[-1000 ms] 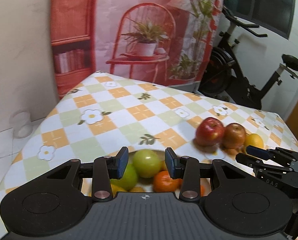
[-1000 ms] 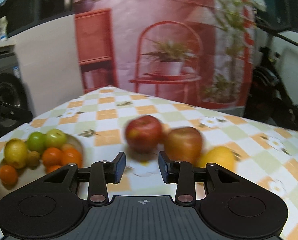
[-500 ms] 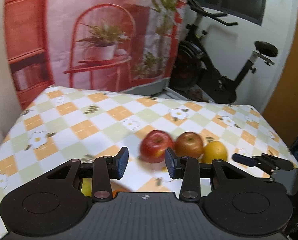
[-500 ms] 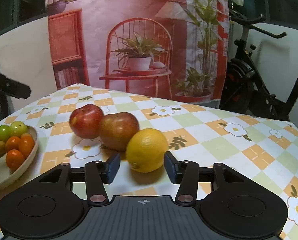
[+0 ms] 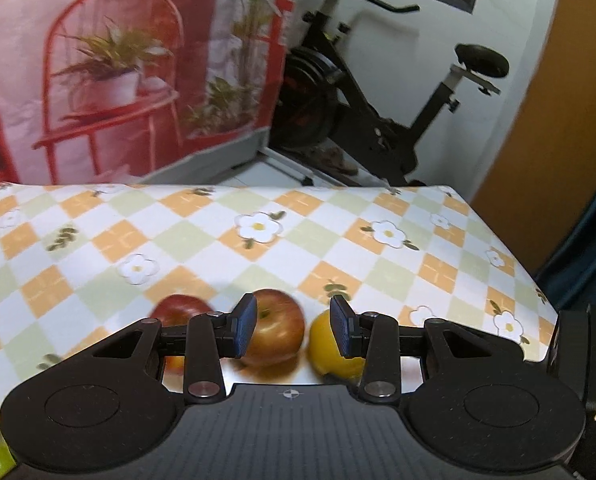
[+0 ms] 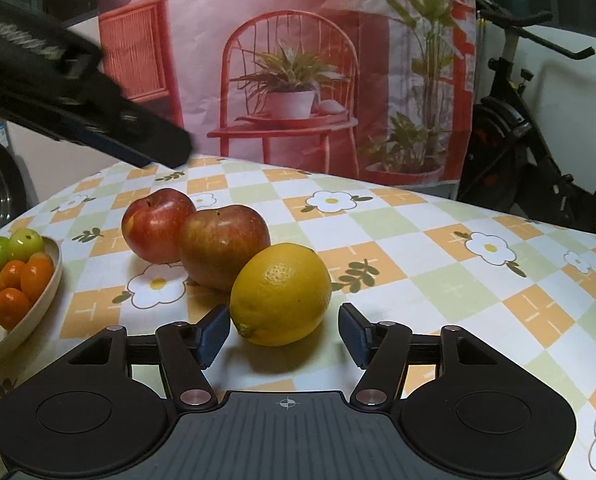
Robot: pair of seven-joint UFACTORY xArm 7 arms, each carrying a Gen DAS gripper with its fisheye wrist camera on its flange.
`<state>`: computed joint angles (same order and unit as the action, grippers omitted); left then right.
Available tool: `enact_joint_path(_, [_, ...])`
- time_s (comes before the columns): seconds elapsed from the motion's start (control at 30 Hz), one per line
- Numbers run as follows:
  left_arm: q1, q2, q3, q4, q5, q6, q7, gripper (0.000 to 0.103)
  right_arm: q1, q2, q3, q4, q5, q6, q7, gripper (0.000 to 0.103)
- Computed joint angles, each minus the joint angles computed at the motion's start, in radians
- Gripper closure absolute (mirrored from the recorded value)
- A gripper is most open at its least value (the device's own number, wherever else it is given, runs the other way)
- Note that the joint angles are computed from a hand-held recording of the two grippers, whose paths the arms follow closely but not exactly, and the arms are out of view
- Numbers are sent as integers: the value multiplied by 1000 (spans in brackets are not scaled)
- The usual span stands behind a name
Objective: Organize fruits
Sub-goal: 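Close both grippers on the large lemon from opposite sides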
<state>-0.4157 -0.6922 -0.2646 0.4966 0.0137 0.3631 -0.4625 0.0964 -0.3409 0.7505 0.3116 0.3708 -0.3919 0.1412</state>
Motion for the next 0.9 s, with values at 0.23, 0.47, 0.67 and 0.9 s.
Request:
enact_joint_path(0.23, [-63,159,68,71,-82,-33,49,61,183,53,-237,-12,-116,-21,63,56])
enact_joint_path(0.47, [-79,257,78,127,-135,-18,97,61,225,60,-259,-22,-76,-41,38,56])
enact_joint_path(0.67, [-101,293,92,153,-186,8,158,61,245,59,-275,-24,-66,-42,26,56])
enact_joint_path(0.9, [-100,310,95,156,-225,24,201,61,267,63,-306,-24,-81,-44,36,57])
